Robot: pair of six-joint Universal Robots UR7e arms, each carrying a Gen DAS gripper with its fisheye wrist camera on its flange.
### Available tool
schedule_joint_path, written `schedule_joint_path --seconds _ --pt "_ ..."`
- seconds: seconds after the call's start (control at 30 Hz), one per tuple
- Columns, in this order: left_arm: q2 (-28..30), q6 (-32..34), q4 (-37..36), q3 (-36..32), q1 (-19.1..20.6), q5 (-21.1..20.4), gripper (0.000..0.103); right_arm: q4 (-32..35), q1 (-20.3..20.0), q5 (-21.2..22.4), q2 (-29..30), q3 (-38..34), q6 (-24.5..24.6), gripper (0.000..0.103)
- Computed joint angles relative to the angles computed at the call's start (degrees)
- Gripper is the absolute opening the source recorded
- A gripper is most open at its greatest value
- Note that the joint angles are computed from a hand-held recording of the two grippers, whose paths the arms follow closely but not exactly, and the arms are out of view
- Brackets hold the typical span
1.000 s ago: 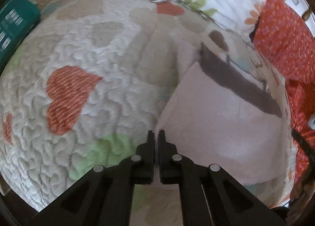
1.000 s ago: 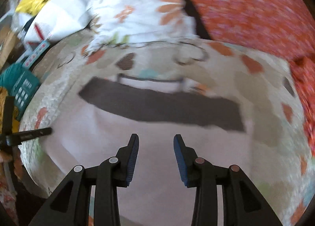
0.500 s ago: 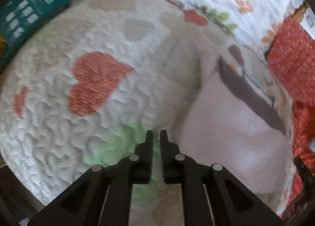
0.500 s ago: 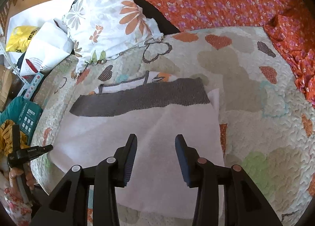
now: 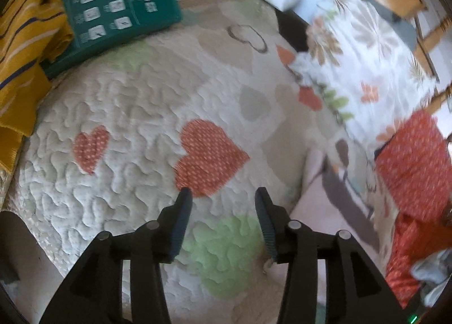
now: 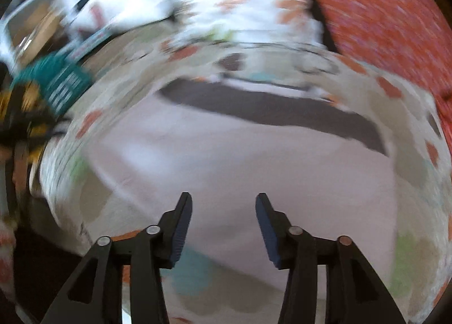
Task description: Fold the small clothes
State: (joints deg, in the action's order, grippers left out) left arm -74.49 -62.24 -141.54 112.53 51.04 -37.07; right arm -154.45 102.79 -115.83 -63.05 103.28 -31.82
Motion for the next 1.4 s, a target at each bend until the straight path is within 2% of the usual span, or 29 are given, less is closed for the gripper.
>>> schedule_joint_path --seconds 0.07,0.27,0.33,0.43,0.53,0.6,0.63,0.67,0.73,0.83,0.93,1.03,1.13,1.27,1.4 --pt "-0.9 0.1 -0.8 0.5 0.0 0.2 0.050 -1.4 1.7 0.3 1.8 1.6 -3.3 0.059" --pt "-3.6 -1.2 -0.4 1.6 -0.8 4.2 0.053 -5.9 6.7 -1.9 10.2 3.0 -11.8 0.060" --pt "-4.6 -1.5 -0.8 2.2 -1.0 5.2 0.056 -11.8 8.5 -4.3 13.7 3.5 -16.0 0.060" --pt "-5.9 -2.0 -1.7 2.9 -1.1 6.0 0.058 -24.5 11.1 -9.9 20.8 2.4 -23.7 0.060" --pt "-6.5 -2.4 -2.2 3.3 -0.9 6.1 0.058 -31.5 12.8 -13.3 26.5 -0.7 -28.1 0.059" --pt "-6.6 -3.0 -1.8 3.4 -0.8 6.0 0.058 -33.9 13.7 -14.6 29.3 -3.2 -29.9 0.047" --pt "-6.6 -3.1 -1.7 3.4 -0.7 5.8 0.058 -31.9 14.0 -15.1 29.9 -4.4 -28.5 0.027" --pt "-6.7 -3.3 -1.6 3.5 -0.7 5.7 0.058 -28.7 14.1 -15.3 29.8 -5.1 -25.9 0.018" --pt "-6.4 -3.7 -1.0 3.3 -0.8 5.9 0.058 -24.8 14.3 -15.6 29.7 -6.7 -21.4 0.010" --pt "-5.0 -3.0 -0.3 2.4 -1.2 6.0 0.058 -19.6 13.5 -12.1 26.6 -7.2 -13.5 0.008" --pt "-2.2 -1.5 0.7 0.5 -1.7 5.9 0.058 -16.1 12.2 -7.2 21.1 -7.4 -5.2 0.008" --pt "1.3 1.8 -0.1 -1.7 -1.9 3.9 0.058 -13.8 9.6 -2.4 13.6 -7.6 2.6 0.008" --pt "5.0 4.6 -1.1 -4.0 -2.5 2.4 0.058 -13.5 5.6 0.1 5.6 -6.1 8.5 0.008" --pt "11.6 11.4 -5.1 -8.0 -3.0 -1.3 0.058 -13.3 -1.8 0.0 -5.8 -1.1 15.2 0.008" --pt "18.6 18.3 -7.6 -13.1 -3.5 -6.3 0.058 -8.8 -8.3 -3.9 -11.6 2.6 18.6 0.008"
